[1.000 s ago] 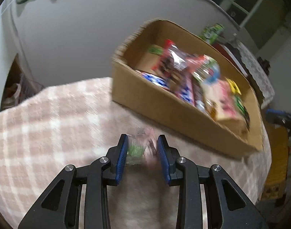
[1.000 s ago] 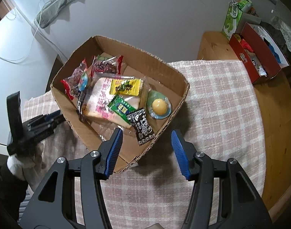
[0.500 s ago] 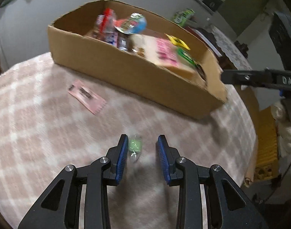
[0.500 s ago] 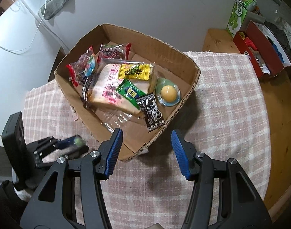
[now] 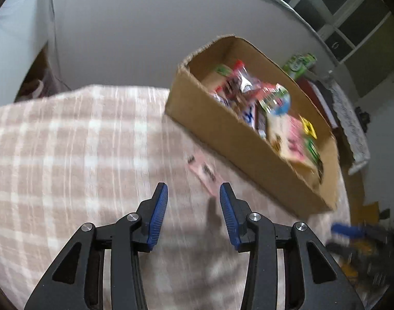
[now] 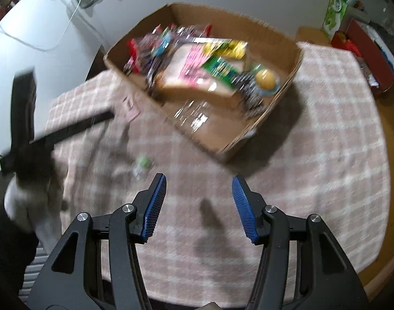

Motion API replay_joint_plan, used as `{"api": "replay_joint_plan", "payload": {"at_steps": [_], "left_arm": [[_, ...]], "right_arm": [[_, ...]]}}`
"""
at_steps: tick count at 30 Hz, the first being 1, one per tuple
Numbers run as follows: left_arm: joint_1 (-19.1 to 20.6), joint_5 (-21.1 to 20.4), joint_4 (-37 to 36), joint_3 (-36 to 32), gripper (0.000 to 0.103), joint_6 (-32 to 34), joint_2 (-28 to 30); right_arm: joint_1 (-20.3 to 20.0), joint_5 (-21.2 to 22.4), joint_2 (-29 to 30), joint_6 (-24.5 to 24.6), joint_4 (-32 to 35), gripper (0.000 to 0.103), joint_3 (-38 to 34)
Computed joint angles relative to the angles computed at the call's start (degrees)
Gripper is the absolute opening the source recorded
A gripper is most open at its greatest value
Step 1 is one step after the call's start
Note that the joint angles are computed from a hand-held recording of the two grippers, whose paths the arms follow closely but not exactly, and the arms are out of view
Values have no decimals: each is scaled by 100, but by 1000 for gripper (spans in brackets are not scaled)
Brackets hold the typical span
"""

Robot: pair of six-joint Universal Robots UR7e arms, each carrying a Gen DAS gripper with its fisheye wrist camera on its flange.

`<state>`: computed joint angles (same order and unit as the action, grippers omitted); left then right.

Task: Organize snacks
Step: 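Lift both grippers from the box and move toward the remaining candies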

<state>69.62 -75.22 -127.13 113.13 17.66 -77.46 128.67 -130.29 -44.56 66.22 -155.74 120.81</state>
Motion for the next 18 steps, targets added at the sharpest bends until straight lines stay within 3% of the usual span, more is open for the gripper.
{"api": "replay_joint_plan", "payload": {"at_steps": [8, 12, 18], "left_arm": [[-353, 466, -447, 290, 40, -343, 269], [-497, 881, -924, 600, 40, -120, 181], [-445, 1100, -1247, 837, 35, 396, -5]], "right_arm": [[60, 91, 30, 98, 119, 56, -9], [37, 122, -41, 214, 111, 56, 83], [71, 143, 3, 231, 96, 56, 38]]}}
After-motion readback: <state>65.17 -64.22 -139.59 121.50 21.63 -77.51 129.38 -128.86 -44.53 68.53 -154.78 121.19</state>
